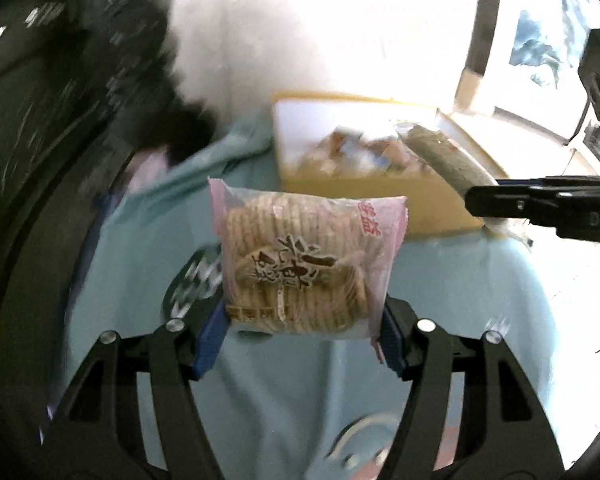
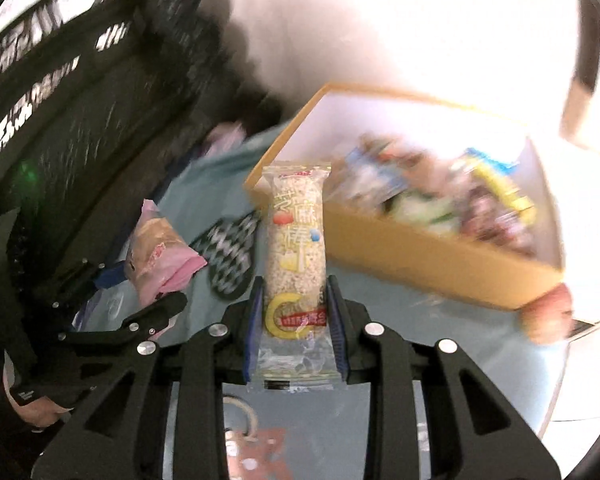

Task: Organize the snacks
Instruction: 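Carry both snacks over the yellow box and open both tools to drop them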

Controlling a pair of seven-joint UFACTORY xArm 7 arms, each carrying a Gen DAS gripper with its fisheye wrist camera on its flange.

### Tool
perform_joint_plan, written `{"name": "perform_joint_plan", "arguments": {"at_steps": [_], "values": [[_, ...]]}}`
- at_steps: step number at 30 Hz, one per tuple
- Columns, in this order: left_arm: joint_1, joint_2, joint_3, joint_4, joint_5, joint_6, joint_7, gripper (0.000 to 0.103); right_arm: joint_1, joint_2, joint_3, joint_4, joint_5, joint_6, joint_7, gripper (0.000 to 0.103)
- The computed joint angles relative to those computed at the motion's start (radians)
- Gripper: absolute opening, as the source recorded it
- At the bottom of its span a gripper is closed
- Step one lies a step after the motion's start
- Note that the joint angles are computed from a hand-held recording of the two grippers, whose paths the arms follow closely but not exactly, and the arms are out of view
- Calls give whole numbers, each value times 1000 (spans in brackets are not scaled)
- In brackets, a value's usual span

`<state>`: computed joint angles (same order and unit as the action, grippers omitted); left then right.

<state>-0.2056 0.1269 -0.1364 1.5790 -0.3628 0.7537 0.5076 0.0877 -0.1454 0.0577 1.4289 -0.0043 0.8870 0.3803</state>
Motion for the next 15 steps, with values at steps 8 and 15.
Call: {"name": "perform_joint_plan", "arguments": {"at_steps": [8,15], "values": [[-108,263,-31,483,137,116,-154,66,-82,-65,-26,51,-119,40,49,30],[-203,519,-7,935,245,287,-241,66,-115,-54,-34,78,-157,41,72,30]]}}
